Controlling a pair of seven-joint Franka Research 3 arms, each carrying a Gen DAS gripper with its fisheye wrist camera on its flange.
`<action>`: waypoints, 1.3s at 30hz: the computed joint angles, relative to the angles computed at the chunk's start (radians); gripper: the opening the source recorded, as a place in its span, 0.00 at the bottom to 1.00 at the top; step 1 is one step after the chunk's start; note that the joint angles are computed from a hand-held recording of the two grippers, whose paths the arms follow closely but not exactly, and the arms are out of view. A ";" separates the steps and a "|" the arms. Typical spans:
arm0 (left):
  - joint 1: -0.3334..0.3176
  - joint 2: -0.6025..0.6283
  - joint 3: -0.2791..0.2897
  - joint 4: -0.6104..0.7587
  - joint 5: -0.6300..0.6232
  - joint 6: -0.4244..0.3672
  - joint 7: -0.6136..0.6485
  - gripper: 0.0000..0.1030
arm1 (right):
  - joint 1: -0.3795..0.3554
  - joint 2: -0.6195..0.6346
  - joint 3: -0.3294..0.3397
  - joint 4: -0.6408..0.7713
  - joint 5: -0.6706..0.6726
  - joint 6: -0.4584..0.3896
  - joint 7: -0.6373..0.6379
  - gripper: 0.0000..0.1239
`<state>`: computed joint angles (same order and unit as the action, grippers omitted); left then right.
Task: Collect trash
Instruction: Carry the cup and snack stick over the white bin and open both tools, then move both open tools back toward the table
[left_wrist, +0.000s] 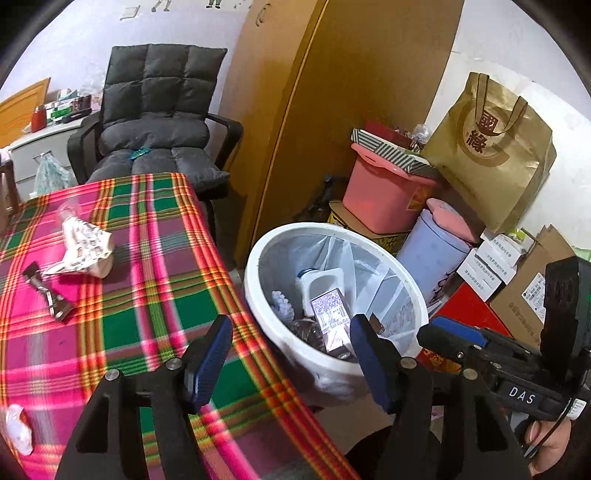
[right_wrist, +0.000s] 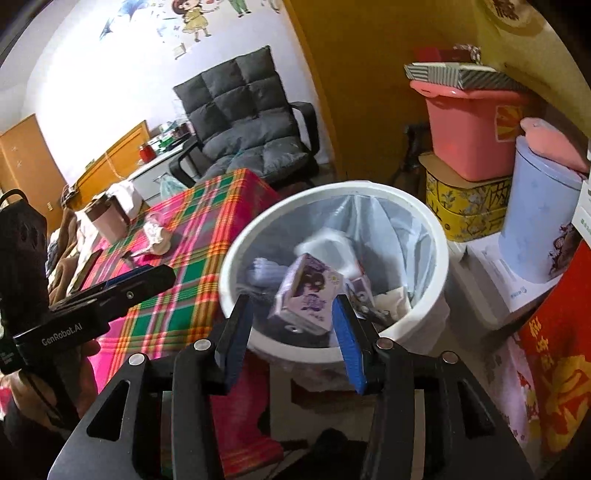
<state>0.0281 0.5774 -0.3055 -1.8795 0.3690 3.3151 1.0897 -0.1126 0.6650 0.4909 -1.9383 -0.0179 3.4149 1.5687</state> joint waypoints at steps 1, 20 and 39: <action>0.000 -0.014 0.004 -0.021 -0.001 0.011 -0.004 0.64 | 0.005 -0.004 -0.003 -0.002 0.000 0.001 -0.001 0.38; -0.152 -0.229 0.223 -0.333 -0.094 0.166 -0.033 0.64 | 0.033 -0.039 0.014 -0.056 -0.083 0.038 0.010 0.38; -0.270 -0.366 0.307 -0.567 -0.503 0.247 0.230 0.64 | 0.006 -0.030 0.099 -0.073 -0.167 0.008 -0.002 0.38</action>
